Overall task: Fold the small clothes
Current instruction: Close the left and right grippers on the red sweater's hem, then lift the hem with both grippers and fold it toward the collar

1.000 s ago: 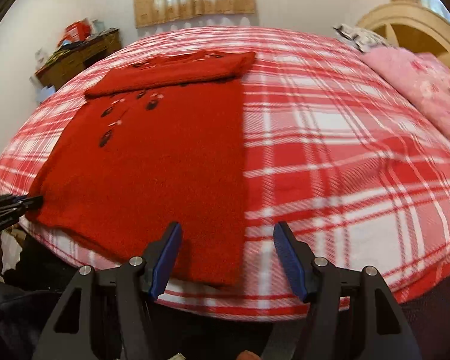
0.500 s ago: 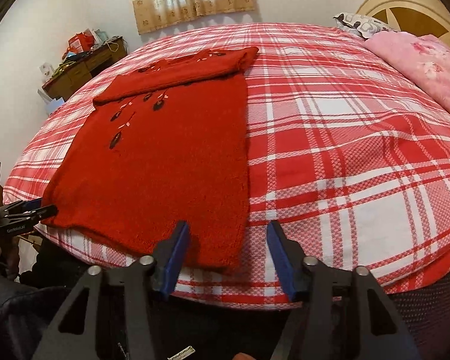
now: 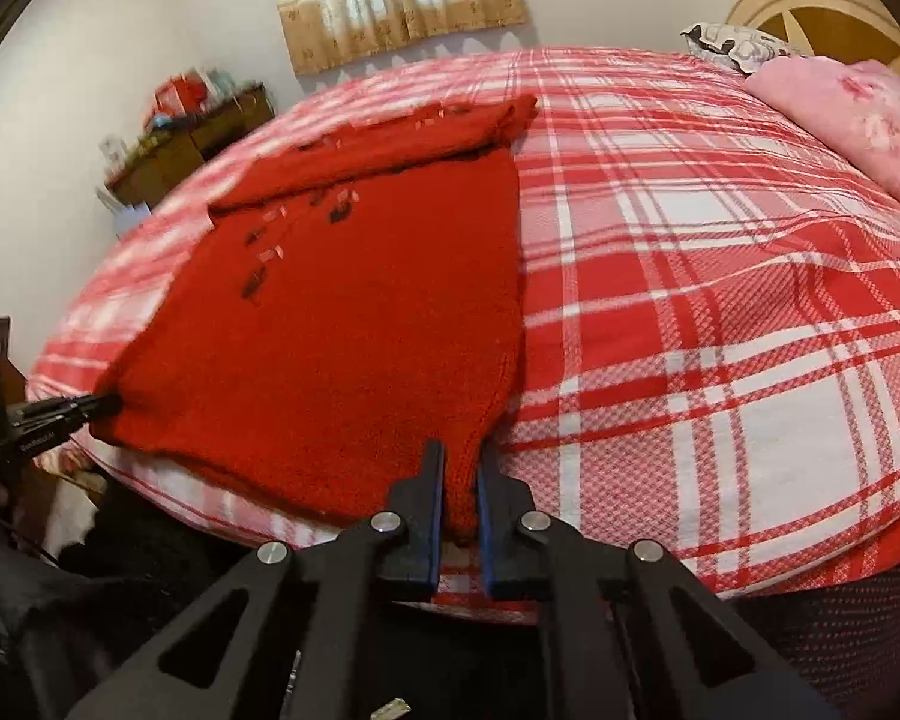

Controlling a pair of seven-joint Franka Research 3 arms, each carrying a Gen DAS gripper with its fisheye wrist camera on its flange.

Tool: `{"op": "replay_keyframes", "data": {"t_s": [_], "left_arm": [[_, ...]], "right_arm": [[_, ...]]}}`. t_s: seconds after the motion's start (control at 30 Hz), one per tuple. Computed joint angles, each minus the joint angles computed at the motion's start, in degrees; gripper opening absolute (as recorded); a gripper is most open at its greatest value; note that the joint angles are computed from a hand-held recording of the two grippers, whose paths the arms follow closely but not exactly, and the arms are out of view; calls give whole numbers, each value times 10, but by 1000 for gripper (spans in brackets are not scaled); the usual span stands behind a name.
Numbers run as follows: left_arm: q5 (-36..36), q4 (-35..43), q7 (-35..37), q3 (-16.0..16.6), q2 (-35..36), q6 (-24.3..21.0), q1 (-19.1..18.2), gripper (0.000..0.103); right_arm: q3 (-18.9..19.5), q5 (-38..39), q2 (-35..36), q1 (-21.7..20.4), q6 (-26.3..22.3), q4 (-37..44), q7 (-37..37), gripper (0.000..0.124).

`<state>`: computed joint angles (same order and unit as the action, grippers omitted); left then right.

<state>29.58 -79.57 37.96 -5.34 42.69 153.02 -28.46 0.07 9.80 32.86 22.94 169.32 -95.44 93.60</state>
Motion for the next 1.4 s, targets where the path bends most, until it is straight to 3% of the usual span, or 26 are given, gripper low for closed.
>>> {"op": "replay_keyframes", "data": {"t_s": [0.13,0.23,0.4,0.6,0.87,0.97,1.17,1.4], "left_arm": [[9,-35,-17,9,-32,43,5,9],[21,-58,-34,17,-52,66,7,9],[16,-55,-28,6,-47,83,20,9],[24,-30,-7,18,-38,112,22,9],[-10,44,32,10,-1,122,46,9],[-32,62,50,1,7,130,58,9],[-42,104,64,15,23,127,54,8],[-51,178,88,23,53,107,54,8]], "right_arm": [[22,18,-14,-15,56,-24,-18,8],[20,25,-8,-12,47,-17,-23,8],[105,88,-9,-79,51,-6,-84,8],[139,129,-1,-100,85,43,-141,8],[78,119,48,-54,72,166,-112,8],[65,111,60,-45,61,191,-100,8],[53,91,76,-36,52,230,-92,8],[26,55,130,-18,15,351,-70,8]]}}
